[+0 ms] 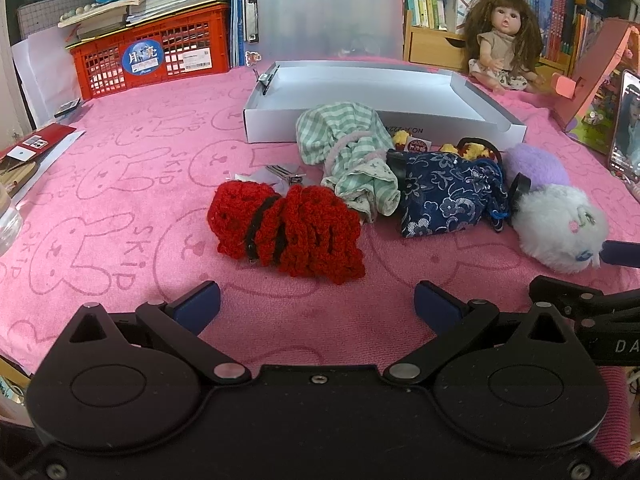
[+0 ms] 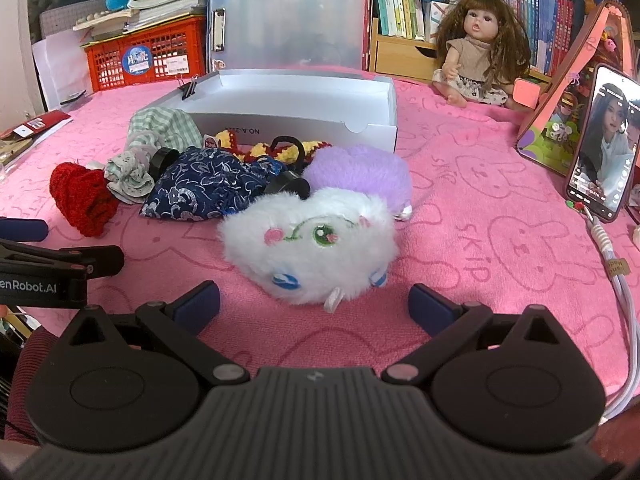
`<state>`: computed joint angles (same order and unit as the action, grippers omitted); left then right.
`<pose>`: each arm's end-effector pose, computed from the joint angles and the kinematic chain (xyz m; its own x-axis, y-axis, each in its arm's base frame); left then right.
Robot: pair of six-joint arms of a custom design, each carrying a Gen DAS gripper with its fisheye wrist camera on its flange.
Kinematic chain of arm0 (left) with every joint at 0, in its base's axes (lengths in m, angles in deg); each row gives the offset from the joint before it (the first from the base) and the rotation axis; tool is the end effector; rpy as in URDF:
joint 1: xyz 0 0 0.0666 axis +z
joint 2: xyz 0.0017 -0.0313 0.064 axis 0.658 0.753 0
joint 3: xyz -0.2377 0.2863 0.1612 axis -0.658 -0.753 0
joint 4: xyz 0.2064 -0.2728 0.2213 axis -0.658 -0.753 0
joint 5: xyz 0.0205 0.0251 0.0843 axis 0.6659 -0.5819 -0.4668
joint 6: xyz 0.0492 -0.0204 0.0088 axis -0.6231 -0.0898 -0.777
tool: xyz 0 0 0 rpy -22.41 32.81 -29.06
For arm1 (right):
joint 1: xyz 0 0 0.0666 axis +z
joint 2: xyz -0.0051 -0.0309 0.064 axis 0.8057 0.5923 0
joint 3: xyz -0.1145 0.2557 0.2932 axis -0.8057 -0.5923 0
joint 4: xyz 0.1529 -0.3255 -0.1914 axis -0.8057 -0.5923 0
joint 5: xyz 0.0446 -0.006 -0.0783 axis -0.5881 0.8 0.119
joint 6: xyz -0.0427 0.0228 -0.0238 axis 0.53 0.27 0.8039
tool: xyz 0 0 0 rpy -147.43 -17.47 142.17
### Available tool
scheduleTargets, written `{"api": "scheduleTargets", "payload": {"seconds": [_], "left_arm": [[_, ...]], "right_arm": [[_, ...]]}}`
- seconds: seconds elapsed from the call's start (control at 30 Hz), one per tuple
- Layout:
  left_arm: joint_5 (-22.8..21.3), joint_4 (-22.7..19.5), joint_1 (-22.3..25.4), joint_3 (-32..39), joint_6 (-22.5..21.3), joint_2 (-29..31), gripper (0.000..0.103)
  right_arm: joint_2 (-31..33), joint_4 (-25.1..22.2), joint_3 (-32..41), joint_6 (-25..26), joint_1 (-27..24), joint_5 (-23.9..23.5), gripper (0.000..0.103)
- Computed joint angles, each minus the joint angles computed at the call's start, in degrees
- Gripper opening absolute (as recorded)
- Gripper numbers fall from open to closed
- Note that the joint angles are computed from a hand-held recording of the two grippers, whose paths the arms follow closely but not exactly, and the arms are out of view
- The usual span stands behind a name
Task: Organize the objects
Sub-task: 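Move left gripper to red knitted toy while right gripper approaches white fluffy plush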
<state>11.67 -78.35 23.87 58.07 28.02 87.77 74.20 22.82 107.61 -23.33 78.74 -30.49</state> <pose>0.6182 -0.1820 0.4524 -0.6832 -0.0716 -0.7267 -0.1067 0.9943 0.0024 0.6469 0.2983 0.4371 -0.6160 -0.2007 -0.7617 -0.3083 0.9513 -0.0013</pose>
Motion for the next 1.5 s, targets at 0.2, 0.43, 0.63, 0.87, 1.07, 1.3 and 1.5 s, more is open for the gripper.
{"api": "scheduleTargets", "payload": {"seconds": [0.2,0.43,0.63,0.87,1.07,1.3,1.5], "left_arm": [[2.54,4.17,0.63,-2.3,0.02,-1.91,0.103],[-0.19,8.75,0.61,-2.9,-2.74,-2.62,0.103],[-2.59,11.46,0.92,-3.69,-4.04,-2.12,0.103],[-2.99,13.57,1.36,-4.43,-5.63,-1.33,0.103],[-0.64,14.24,1.75,-5.04,-4.6,-0.95,0.103],[-2.64,13.58,1.4,-4.81,-5.86,-0.27,0.103],[-4.39,17.36,0.94,-6.63,-7.2,-1.18,0.103]], "right_arm": [[-1.06,3.17,-1.65,-2.74,-0.56,-1.39,0.103],[-1.2,7.23,-1.98,-1.03,-0.83,-0.23,0.103],[-0.89,10.0,-2.42,0.69,-0.69,-1.24,0.103],[-0.83,12.62,-3.79,2.23,-0.1,0.43,0.103],[-0.29,11.81,-3.37,1.15,-0.19,0.45,0.103],[0.1,11.66,-3.23,0.83,-0.17,0.83,0.103],[0.32,11.6,-3.1,0.83,-0.13,0.85,0.103]]}}
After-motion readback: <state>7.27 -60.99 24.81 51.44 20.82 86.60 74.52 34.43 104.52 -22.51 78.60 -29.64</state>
